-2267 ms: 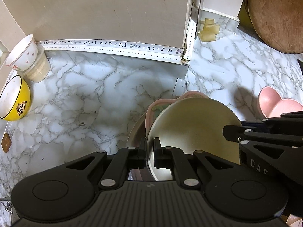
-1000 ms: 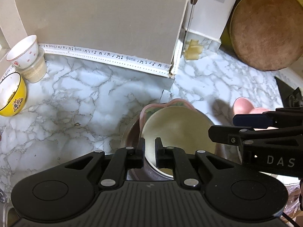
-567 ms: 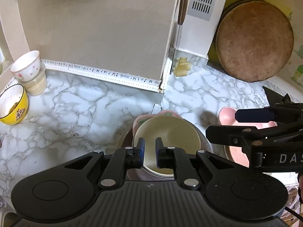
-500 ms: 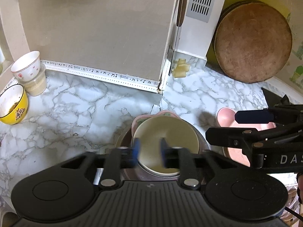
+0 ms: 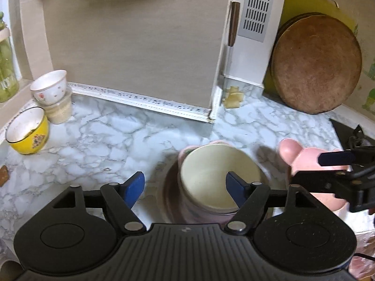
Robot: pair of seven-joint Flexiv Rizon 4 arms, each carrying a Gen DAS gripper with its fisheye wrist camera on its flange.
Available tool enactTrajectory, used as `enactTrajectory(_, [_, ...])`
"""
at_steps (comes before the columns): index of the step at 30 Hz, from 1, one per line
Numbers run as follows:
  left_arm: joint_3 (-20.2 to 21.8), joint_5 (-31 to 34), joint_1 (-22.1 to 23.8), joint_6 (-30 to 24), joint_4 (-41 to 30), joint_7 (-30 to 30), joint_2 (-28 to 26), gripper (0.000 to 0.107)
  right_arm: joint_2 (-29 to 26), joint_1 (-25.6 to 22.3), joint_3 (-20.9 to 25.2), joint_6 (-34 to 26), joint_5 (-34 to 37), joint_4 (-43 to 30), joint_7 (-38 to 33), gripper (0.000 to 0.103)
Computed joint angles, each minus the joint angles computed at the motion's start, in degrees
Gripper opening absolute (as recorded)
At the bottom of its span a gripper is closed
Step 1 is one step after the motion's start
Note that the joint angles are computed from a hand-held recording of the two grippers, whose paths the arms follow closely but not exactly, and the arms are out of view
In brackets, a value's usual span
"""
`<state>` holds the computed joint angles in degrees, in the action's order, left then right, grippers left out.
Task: Organize plates and bowls
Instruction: 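Open both tools to release the cream bowl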
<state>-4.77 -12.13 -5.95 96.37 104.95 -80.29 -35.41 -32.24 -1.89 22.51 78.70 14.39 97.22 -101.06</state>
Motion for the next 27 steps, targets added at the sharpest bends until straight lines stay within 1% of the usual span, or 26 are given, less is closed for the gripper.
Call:
enactTrajectory(2, [2.17, 0.29, -1.47, 0.93, 0.22, -0.38, -0.48, 0.076, -0.53, -1.32, 1.46, 0.61, 1.07, 0.36, -1.52, 0.099])
enactTrajectory(3, [2.06, 0.26, -1.2, 0.97, 0.46, -0.46, -0.62, 0.076, -0.68, -1.19, 1.27, 1.25, 1.21, 0.76, -1.56, 0.099])
enactTrajectory(6, [-2.34, 0.25, 2.99, 0.43, 1.39, 0.24, -1.21, 0.076, -1.32, -0.47, 0.12, 2.85, 0.72, 1.88, -0.35, 0.099])
enactTrajectory(9, [-3.81, -0.07, 4.67, 0.86, 1.72, 0.08, -2.49, 0.076, -2.42, -0.74, 0.17, 4.33, 0.05, 2.59, 0.6, 0.099])
enactTrajectory(12, [-1.82, 0.1, 3.43, 1.49, 0.77, -0.02, -4.08, 0.076, -3.37, -0.18, -0.42, 6.19, -1.88, 3.57, 1.5, 0.098])
enactTrajectory(14, [-1.25, 0.23, 3.25, 2.05, 0.02, 0.07, -5.21, 0.076, -4.05, 0.32, -0.91, 7.41, -3.51, 3.98, 2.52, 0.096])
enactTrajectory(15, [-1.78, 0.25, 3.89, 1.95, -0.25, 0.18, -5.68, 0.076, -4.35, 0.59, -1.25, 8.21, -4.27, 4.27, 3.23, 0.095])
enactTrajectory(17, [-3.42, 0.37, 5.6, 1.61, -0.63, 0.6, -6.46, 0.076, -4.85, 1.57, -2.47, 9.04, -5.92, 4.73, 5.12, 0.089])
enactTrajectory(18, [-3.33, 0.37, 5.65, 1.37, -0.97, 0.75, -6.87, 0.076, -5.02, 1.78, -2.79, 8.98, -6.76, 4.89, 5.92, 0.088])
enactTrajectory(20, [-2.98, 0.5, 5.46, 0.74, -1.63, 1.25, -7.57, 0.076, -5.48, 1.56, -2.69, 8.75, -8.46, 5.0, 6.95, 0.082])
enactTrajectory(22, [-3.1, 0.48, 5.53, 0.19, -2.19, 1.67, -8.24, 0.076, -5.87, 2.04, -3.33, 8.84, -10.23, 5.15, 8.1, 0.08])
enactTrajectory(27, [-2.17, -0.41, 4.7, -0.99, -4.37, 1.63, -9.92, 0.076, -7.25, 2.21, -3.7, 8.2, -13.79, 4.29, 10.11, 0.071])
